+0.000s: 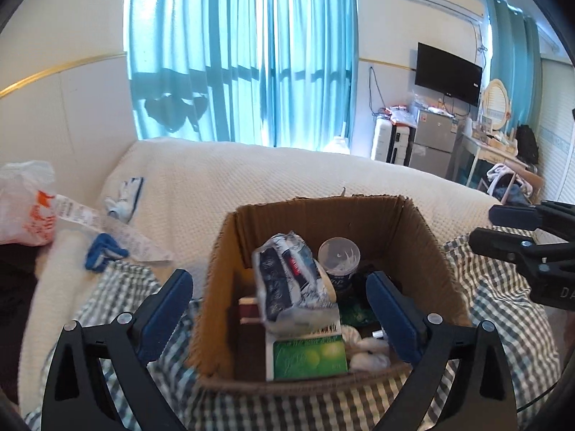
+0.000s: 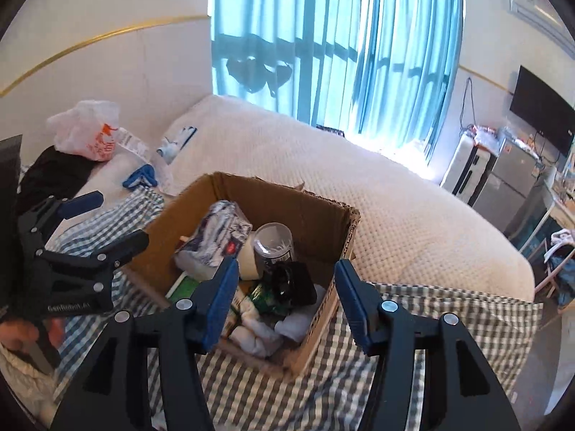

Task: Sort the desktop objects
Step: 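Carry the printed packet into the box with left tool while right drops the black item in, then grasp the white snack packet with left tool while right grasps the silver blister pack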

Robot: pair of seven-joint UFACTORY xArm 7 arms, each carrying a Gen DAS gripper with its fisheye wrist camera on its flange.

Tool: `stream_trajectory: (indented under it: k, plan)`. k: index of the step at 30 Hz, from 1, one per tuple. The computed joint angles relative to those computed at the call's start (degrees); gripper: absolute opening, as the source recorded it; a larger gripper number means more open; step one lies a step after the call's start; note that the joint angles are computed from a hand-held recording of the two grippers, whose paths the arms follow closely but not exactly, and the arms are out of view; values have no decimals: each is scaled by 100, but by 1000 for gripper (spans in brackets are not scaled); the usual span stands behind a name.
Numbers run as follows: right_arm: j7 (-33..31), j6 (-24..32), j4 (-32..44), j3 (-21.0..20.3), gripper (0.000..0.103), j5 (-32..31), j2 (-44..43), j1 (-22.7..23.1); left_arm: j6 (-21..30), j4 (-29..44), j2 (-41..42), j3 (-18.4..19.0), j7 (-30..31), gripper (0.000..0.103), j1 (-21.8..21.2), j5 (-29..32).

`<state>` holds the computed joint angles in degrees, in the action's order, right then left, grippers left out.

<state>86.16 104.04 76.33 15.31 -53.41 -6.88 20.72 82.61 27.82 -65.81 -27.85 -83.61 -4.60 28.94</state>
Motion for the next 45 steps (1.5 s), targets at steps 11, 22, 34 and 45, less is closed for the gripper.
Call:
stream_trajectory:
  k: [11, 22, 34, 45]
  plan:
    - [-95, 1042, 1419, 99, 62, -140, 1125, 1131, 1206, 1210, 567, -881, -366, 103, -198, -927]
    - [799, -199, -138, -84, 62, 1388, 724, 1180, 450, 841, 1715, -1363, -1530, 103, -1253, -1695]
    - [1390, -1809, -1861, -7, 62, 2263, -20, 618, -1953, -191, 3005, -842, -2286, 103, -2355, -1533]
    - [1372, -2473, -2432, 15, 62, 2438, -280, 299, -3285, -296, 4217, -49, -2407, 103, -2580, -864]
